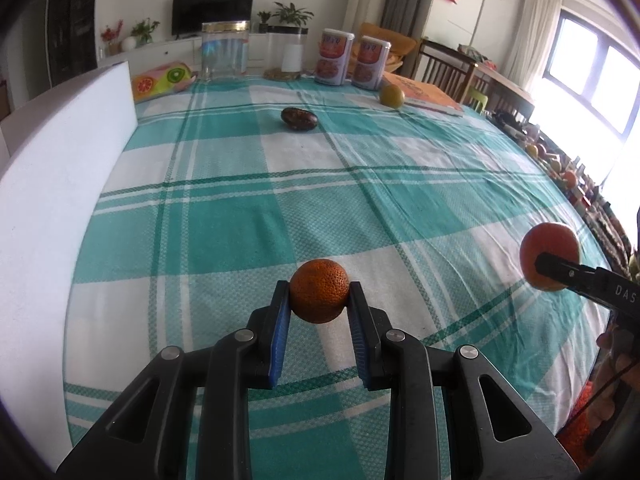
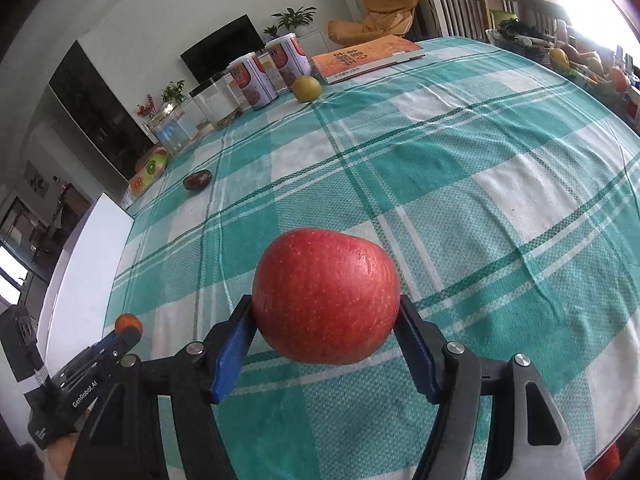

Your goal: Organize fruits

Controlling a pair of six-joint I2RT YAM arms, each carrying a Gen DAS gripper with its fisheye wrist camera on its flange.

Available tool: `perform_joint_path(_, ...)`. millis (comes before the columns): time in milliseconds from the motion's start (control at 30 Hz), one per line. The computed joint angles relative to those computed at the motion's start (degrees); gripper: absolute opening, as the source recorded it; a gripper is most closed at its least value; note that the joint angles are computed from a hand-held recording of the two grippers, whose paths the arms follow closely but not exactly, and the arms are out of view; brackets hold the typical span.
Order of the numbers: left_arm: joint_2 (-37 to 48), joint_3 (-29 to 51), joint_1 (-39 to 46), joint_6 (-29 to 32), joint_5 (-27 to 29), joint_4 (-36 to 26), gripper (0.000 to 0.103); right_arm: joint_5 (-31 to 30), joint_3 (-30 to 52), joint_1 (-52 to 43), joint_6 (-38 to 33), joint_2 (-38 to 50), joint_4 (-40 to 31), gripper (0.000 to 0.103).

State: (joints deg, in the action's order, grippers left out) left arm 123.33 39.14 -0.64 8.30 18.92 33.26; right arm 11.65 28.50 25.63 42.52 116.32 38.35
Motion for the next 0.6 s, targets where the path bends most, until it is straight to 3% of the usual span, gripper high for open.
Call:
perform_joint_path(133,1.89,0.45,-1.38,0.03,-0.98,1.07,0.028,5.95,0.5,5.11,2.32,4.04,2.33,0.068)
perform_joint_path(400,3.08,-1.48,-2.07,-2.16,-3.01,5.61,0.033,7.95,0.97,6.15,0.91,5.42,3.78,0.068)
perform_joint_path(467,3.13,-1.47,-2.15,-2.89,-4.0,5.75,0.055,7.67,0.58,6.03,1.12,5.65,4.81,0.068)
perform_joint_path(533,3.14,-1.6,-1.97,-3.47,-4.67,6.13,0.065,7.31,0.33,5.81,1.33,5.83,5.63,0.068)
perform_joint_path(600,3.28,-1.43,-1.59,-3.84,-4.56,5.93,0.068,7.16,0.23,5.74,1.4,5.94,5.96,0.068)
